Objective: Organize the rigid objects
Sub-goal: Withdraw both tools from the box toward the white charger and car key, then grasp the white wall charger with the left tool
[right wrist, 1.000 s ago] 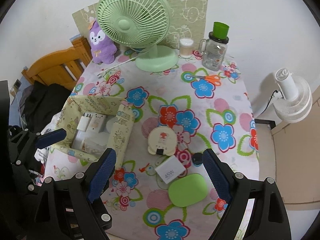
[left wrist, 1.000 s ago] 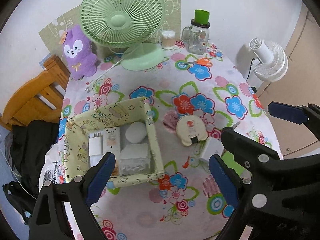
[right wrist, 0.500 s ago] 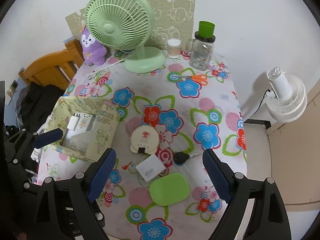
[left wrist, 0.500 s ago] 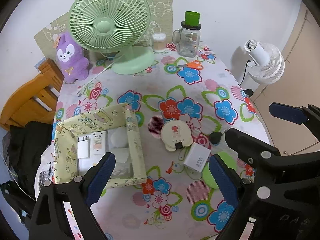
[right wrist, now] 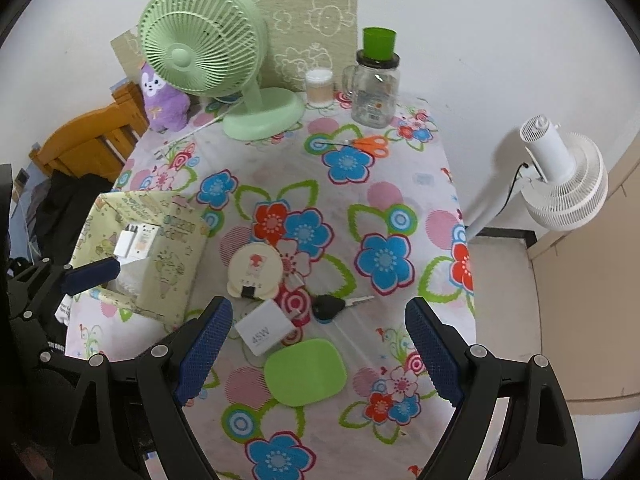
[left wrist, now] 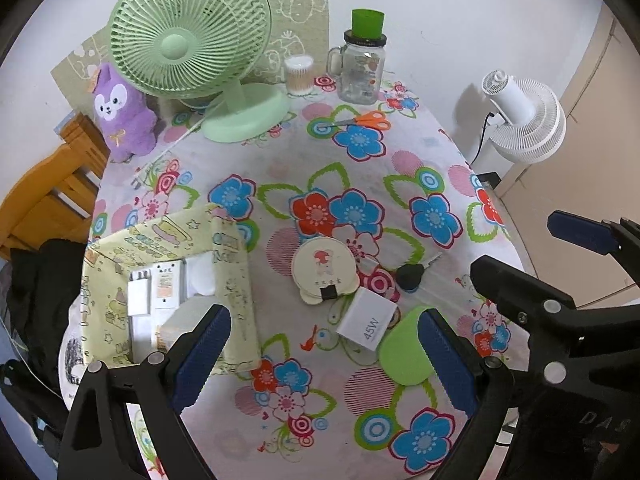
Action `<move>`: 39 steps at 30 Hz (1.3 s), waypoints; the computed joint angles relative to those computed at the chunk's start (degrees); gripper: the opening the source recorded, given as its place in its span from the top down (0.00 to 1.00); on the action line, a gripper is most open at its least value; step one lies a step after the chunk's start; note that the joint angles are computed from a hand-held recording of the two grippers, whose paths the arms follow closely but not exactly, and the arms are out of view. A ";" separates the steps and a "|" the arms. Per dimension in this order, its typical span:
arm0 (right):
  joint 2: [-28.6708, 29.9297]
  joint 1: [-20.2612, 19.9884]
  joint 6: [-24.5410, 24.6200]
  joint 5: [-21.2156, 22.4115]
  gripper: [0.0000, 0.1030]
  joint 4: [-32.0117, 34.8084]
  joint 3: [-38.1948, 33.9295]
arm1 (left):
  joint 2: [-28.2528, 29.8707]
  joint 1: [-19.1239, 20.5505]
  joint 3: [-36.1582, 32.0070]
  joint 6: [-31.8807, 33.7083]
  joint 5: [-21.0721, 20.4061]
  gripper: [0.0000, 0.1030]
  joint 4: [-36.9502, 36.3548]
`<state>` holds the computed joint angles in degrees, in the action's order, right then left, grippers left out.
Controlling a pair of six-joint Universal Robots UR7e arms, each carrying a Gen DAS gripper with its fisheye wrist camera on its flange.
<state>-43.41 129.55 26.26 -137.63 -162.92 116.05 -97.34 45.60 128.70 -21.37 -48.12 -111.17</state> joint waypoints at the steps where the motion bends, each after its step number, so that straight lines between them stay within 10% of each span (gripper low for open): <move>1: -0.13 -0.19 -0.03 0.03 0.13 -0.15 0.25 | 0.34 0.09 0.10 -0.19 -0.16 0.07 -0.25; 39: 5.38 -12.63 -5.55 4.12 0.13 -8.01 4.23 | 16.14 8.90 4.09 5.02 -1.03 0.17 -13.85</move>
<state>-38.04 116.92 20.71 -133.51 -170.93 120.28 -81.21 54.49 132.78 -16.36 -49.15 -125.02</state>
